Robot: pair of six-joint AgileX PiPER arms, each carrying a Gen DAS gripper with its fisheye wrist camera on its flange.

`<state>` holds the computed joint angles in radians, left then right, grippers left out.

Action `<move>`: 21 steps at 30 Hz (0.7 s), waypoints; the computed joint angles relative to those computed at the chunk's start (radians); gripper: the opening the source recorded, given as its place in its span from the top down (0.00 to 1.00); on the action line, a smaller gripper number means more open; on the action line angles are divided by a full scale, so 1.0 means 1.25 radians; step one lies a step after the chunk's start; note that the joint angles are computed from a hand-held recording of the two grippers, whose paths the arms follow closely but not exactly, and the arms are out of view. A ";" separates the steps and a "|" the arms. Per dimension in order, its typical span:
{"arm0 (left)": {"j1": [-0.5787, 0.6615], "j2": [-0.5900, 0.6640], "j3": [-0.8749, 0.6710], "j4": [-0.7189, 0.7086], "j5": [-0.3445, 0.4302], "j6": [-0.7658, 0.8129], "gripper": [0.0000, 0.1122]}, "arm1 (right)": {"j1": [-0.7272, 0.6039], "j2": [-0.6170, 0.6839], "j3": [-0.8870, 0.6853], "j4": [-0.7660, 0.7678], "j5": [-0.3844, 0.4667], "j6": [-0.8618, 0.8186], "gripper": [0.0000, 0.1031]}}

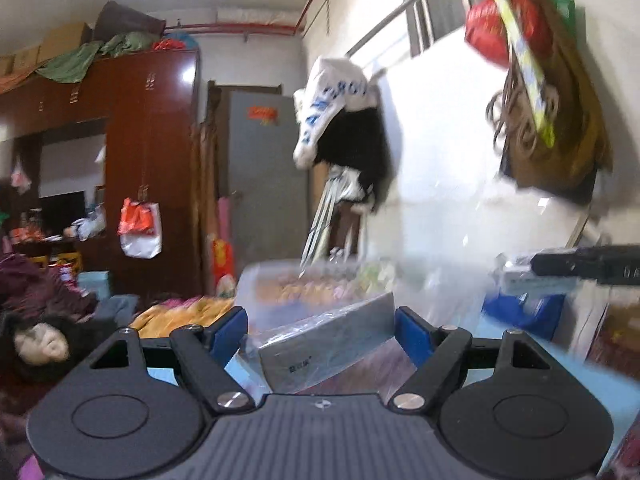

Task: Organize objects
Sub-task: 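Carry the grey box and clear bag over the basket and open both tools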

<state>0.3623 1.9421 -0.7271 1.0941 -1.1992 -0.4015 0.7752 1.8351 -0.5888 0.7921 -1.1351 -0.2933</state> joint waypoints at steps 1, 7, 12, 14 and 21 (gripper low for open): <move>-0.024 -0.025 -0.031 0.009 0.034 -0.063 0.26 | -0.014 -0.018 -0.035 0.005 0.039 -0.045 0.66; -0.207 -0.045 -0.275 0.102 0.311 -0.379 0.26 | -0.134 0.039 -0.315 0.063 0.286 -0.276 0.66; -0.304 0.053 -0.451 0.206 0.489 -0.546 0.26 | -0.206 0.109 -0.423 0.064 0.382 -0.309 0.64; -0.326 0.088 -0.493 0.209 0.539 -0.551 0.25 | -0.221 0.114 -0.403 0.001 0.374 -0.234 0.46; -0.299 0.067 -0.409 0.068 0.486 -0.394 0.21 | -0.166 0.065 -0.201 -0.111 0.168 -0.020 0.00</move>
<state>-0.0118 2.0264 -1.2387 1.1796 -0.5912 -0.8943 0.5680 1.9164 -0.8395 0.6527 -0.9245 -0.3186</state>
